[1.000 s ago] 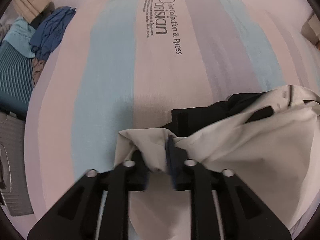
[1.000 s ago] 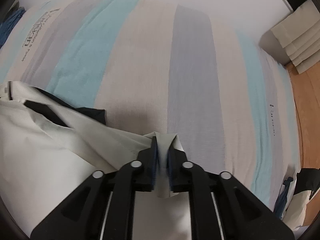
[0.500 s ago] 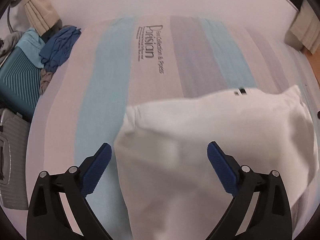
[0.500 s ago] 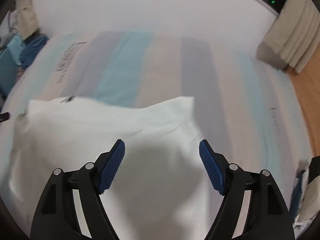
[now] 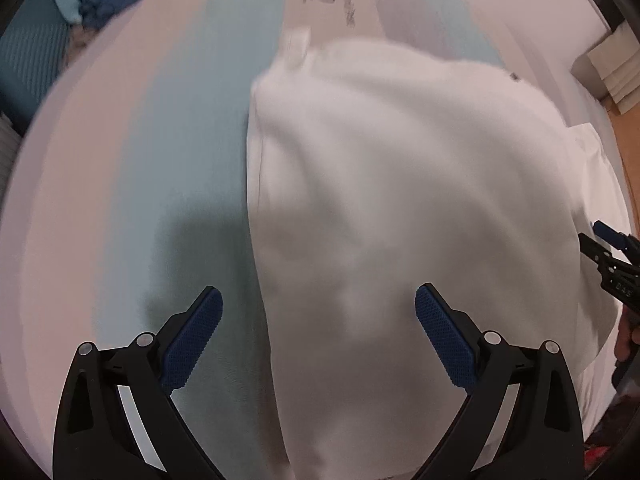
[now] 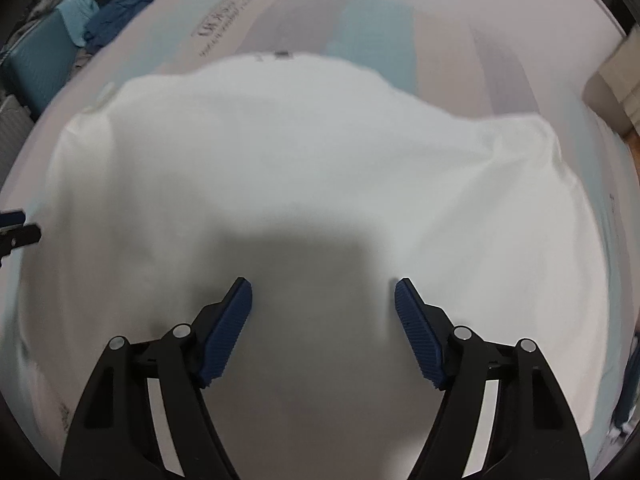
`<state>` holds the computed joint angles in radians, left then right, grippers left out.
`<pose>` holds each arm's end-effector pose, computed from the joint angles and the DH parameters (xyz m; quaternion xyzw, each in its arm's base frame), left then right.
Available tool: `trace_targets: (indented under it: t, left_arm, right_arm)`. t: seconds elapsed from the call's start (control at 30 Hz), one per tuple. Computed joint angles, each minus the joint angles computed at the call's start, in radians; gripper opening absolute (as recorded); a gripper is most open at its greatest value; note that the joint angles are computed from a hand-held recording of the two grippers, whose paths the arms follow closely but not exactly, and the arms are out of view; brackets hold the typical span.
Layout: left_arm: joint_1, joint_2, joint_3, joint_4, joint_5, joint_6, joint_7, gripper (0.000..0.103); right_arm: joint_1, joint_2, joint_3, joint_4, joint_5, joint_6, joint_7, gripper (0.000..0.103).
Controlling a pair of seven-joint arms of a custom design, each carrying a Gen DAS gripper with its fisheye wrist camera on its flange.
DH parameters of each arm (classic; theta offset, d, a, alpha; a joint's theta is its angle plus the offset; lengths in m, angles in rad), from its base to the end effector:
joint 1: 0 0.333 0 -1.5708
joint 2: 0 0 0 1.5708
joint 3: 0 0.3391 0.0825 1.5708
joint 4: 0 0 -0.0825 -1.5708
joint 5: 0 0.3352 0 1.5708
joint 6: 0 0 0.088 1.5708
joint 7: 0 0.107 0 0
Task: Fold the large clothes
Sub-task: 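Grasp the edge of the folded white jacket with the left gripper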
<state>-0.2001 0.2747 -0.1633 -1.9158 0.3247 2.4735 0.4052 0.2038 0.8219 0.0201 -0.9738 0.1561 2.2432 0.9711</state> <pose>0.5691 -0.2087 0.4332 -0.8685 0.4647 -0.1410 0.0991 0.7565 0.1700 0.4512 -0.8903 0.3904 -0.1398 0.1879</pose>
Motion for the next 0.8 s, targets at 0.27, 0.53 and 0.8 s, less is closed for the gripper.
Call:
trace_targets:
  t: [0.27, 0.53, 0.8]
  left_arm:
    - [0.068, 0.047, -0.047, -0.106, -0.139, 0.285, 0.144, 0.097]
    - [0.081, 0.091, -0.075, -0.068, -0.231, 0.323, 0.276, 0.073]
    - [0.03, 0.085, -0.039, -0.032, -0.213, 0.255, 0.226, 0.022]
  right_arm:
    - [0.019, -0.032, -0.019, -0.133, -0.019, 0.118, 0.041, 0.07]
    - [0.027, -0.079, -0.02, -0.237, -0.026, 0.189, 0.066, 0.07]
    - [0.021, -0.107, -0.016, -0.312, -0.023, 0.259, 0.059, 0.07]
